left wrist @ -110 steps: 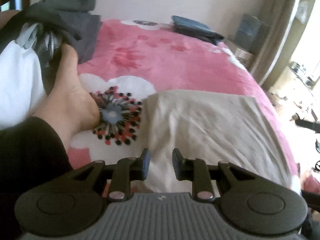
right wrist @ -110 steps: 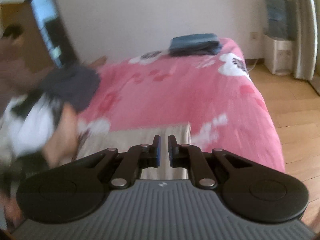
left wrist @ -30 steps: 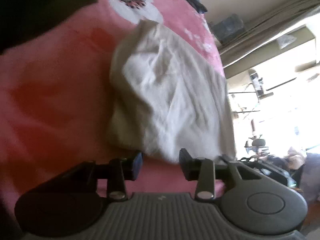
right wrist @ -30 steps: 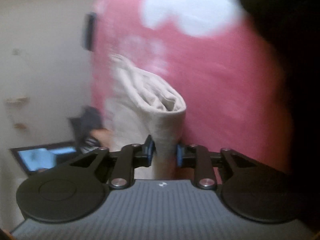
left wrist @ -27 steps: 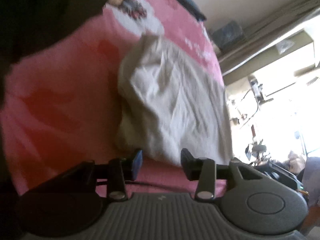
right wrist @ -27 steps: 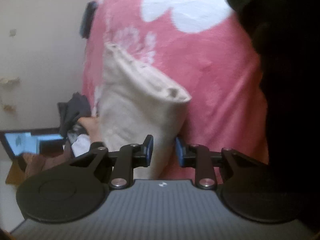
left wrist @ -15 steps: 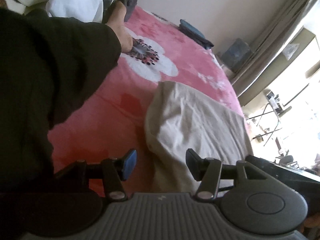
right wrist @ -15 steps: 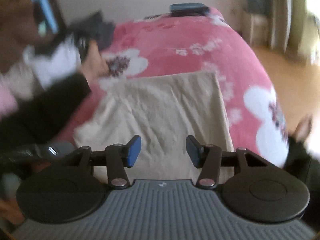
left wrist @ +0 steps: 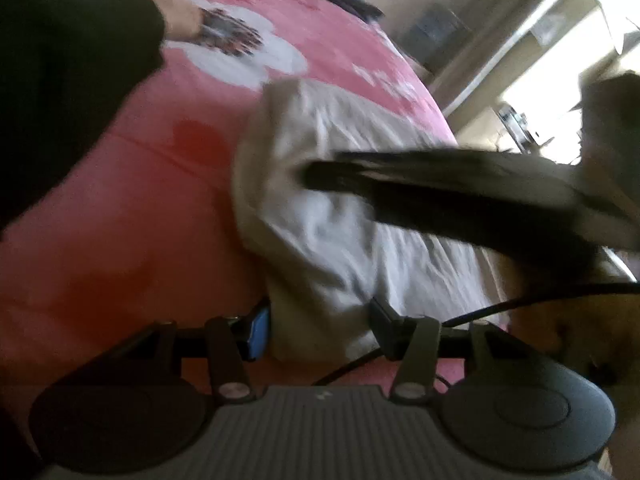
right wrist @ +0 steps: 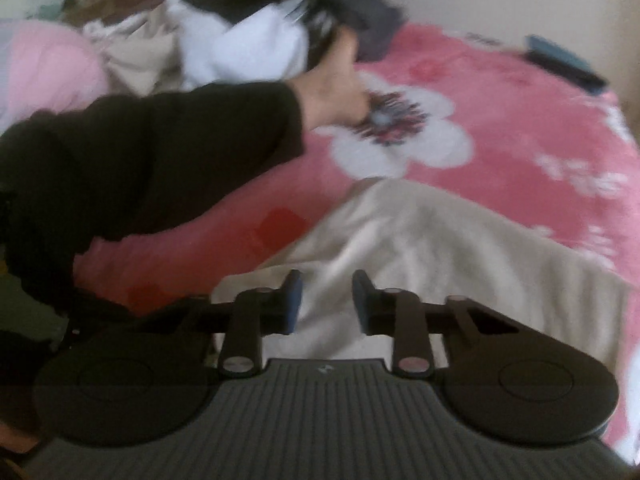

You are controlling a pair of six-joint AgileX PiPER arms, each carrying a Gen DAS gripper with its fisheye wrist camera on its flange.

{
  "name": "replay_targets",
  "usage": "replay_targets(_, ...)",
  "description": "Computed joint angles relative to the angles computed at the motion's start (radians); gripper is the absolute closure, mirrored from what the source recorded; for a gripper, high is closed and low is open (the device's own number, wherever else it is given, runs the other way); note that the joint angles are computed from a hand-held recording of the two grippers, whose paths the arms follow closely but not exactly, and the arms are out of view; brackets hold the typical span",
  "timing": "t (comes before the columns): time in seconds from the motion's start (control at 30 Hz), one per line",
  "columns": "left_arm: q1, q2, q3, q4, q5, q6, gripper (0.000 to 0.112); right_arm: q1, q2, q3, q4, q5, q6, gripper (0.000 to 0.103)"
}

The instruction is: Fold clothes

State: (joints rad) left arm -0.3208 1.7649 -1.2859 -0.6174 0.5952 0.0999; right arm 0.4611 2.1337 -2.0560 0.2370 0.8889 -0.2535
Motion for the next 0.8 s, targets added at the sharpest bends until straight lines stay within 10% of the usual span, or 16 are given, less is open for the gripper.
replay_targets(0.3,-0.011,0.0,-0.002,0.009,0.019,0.015,0.06,-0.014,0.101,-0.132,-0.086,-0.046,0.142,0.094)
replay_targets(0.8,-0.028,-0.111,0.058,0.215,-0.064,-0.262,0.059,-0.115,-0.529,0.766,0.262,-0.533,-0.069,0.075)
